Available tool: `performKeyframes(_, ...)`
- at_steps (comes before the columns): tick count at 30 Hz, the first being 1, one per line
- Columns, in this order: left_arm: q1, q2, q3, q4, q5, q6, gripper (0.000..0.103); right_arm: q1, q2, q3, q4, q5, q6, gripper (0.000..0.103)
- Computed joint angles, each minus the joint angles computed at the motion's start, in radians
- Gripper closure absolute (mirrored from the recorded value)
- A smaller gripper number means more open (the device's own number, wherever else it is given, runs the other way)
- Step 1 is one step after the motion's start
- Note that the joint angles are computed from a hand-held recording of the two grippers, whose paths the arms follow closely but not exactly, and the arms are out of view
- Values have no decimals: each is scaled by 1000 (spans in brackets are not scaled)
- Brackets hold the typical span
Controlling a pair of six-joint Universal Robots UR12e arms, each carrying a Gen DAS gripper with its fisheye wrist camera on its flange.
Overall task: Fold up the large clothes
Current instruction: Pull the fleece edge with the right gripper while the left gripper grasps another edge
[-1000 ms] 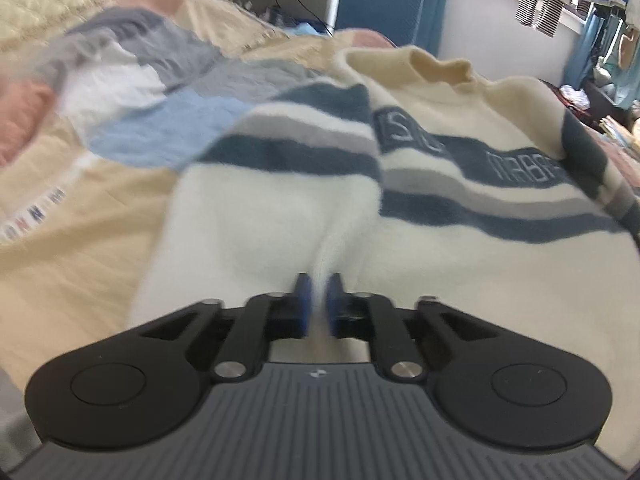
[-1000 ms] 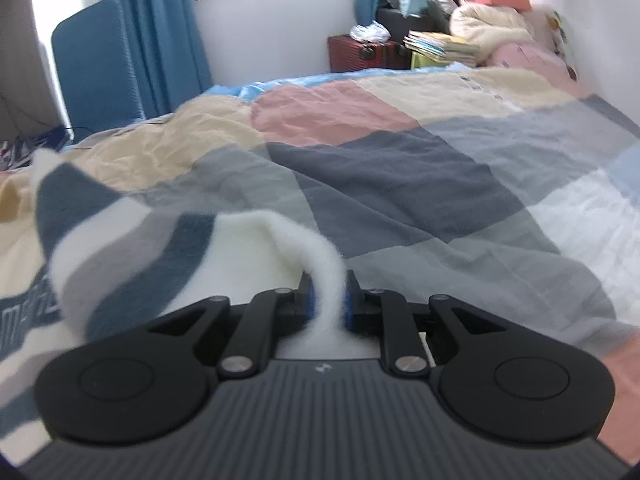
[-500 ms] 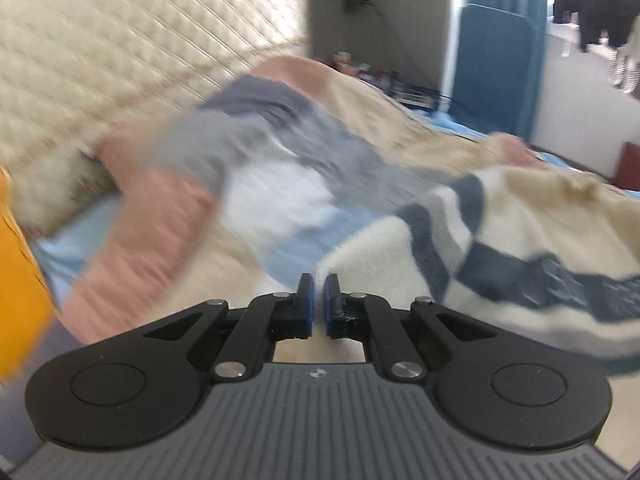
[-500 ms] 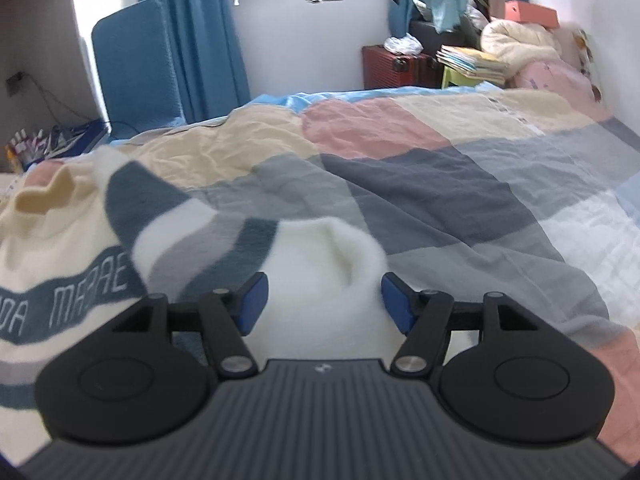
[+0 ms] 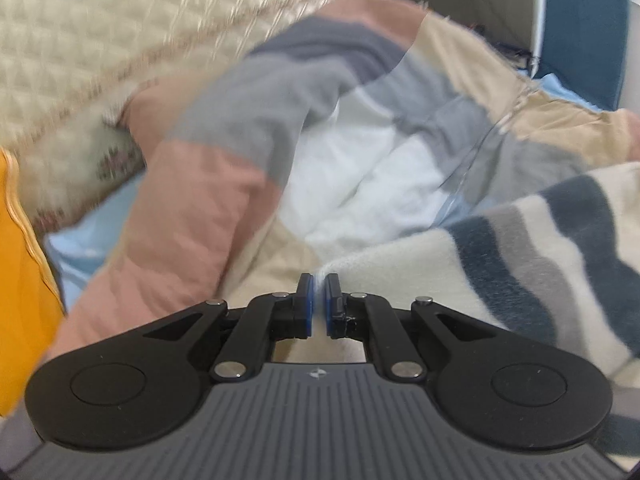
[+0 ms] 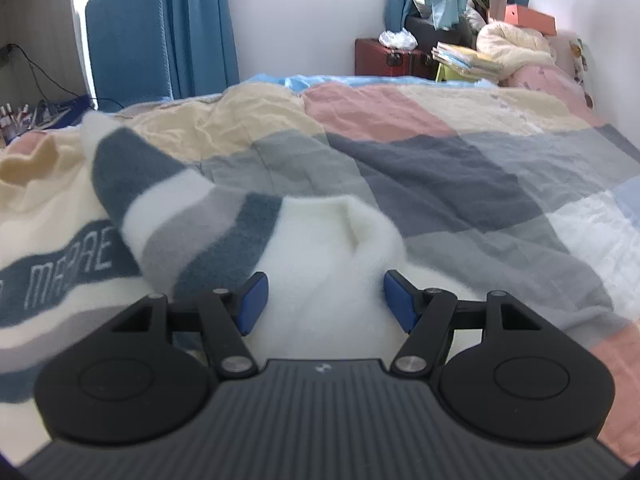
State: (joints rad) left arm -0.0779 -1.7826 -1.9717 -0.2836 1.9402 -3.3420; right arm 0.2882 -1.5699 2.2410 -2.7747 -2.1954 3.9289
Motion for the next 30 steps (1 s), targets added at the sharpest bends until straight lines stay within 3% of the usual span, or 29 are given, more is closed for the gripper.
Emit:
performKeyframes(8, 18, -27, -11, 17, -41, -48, 94, 0, 42, -4, -22, -22, -29, 35)
performKeyframes(10, 18, -19, -18, 24, -50, -46, 88, 0, 43, -6, -18, -24, -24, 35)
performKeyframes(12, 18, 0, -28, 19, -61, -54, 56, 2, 42, -9, -7, -25, -17, 35)
performKeyframes(14, 20, 28, -50, 35, -88, -56, 45, 4, 38, -11, 0, -23, -13, 36)
performKeyframes(26, 13, 201, -196, -5, -309, -107, 38, 32, -14, -13, 75, -7, 3, 38)
performKeyframes(30, -24, 205, -205, -31, -306, -66, 36, 42, -30, -14, 119, -1, 17, 38)
